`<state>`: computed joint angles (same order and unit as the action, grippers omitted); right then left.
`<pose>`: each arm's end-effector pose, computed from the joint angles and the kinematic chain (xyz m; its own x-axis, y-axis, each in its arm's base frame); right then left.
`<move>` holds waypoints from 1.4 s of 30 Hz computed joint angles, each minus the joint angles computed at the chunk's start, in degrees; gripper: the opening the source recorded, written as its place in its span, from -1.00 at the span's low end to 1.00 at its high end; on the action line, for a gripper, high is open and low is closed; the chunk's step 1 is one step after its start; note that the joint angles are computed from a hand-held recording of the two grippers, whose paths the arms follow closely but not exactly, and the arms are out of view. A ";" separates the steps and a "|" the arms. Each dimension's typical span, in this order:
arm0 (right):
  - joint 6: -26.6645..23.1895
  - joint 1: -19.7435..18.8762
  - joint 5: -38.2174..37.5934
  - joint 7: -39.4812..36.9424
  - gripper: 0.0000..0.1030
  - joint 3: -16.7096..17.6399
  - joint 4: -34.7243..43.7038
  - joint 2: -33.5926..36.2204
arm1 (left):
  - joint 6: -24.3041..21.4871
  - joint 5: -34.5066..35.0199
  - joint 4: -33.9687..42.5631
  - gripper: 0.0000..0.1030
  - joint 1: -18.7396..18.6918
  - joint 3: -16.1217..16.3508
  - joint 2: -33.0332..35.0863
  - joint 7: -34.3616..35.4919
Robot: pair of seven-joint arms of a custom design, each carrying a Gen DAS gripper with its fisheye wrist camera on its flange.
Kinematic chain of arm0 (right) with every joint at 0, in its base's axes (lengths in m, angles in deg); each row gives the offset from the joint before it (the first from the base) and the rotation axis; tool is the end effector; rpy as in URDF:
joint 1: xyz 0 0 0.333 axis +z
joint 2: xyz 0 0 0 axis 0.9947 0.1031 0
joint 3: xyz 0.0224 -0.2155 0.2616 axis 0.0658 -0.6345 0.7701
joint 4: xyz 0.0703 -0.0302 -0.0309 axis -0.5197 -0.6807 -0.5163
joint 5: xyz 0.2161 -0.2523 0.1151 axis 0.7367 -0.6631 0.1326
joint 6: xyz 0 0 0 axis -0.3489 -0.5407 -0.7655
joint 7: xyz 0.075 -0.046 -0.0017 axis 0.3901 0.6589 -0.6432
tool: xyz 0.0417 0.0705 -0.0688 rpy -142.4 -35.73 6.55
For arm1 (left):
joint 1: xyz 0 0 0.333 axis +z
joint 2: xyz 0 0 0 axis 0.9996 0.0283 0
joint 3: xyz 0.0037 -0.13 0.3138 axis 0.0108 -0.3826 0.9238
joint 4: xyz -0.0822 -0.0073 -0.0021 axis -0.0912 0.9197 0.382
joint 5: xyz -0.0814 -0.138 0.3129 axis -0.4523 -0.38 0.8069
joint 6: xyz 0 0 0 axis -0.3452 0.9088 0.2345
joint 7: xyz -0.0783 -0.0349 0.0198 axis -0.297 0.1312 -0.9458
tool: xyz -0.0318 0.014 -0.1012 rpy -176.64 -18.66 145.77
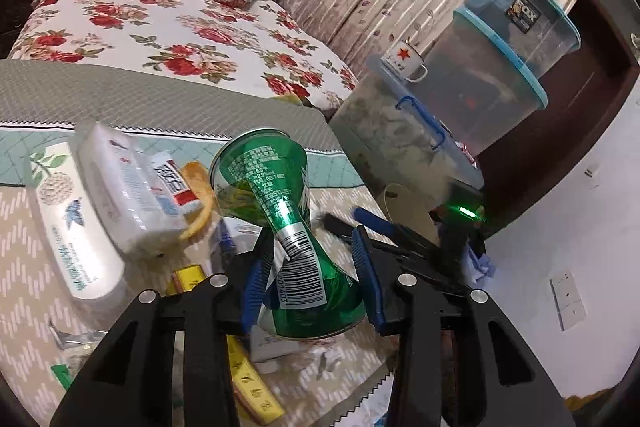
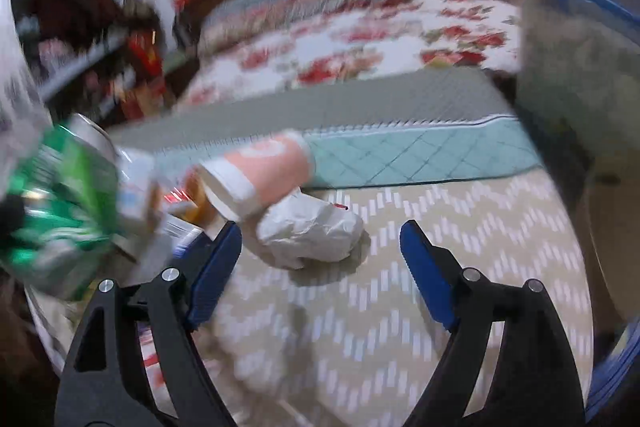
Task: Collect trash
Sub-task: 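Carry both held items over the tan bin and open both grippers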
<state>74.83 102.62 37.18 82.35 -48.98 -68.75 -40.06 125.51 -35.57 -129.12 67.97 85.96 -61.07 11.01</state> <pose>0.4959 0.1936 0.4903 0.6712 -0.7015 -0.2397 -0.6393 -0.3841 -0.6661 0.3162 -0.0947 0.5677 0.0678 -0.8279 0.5568 -0.6557 -0.4576 -0.6006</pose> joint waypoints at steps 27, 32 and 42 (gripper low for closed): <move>-6.02 -20.68 16.61 -8.17 -0.01 -10.53 3.14 4.99 | -16.57 -4.69 58.94 -0.29 -7.39 -4.65 55.03 16.64; -5.65 -22.78 16.95 -6.64 0.45 -8.94 6.33 8.70 | -20.81 3.95 71.34 -0.15 -7.70 -5.26 64.86 10.43; -8.39 -25.61 27.01 -8.68 0.49 -9.33 2.90 5.02 | -15.28 8.44 63.26 0.28 -1.86 -11.45 59.47 3.37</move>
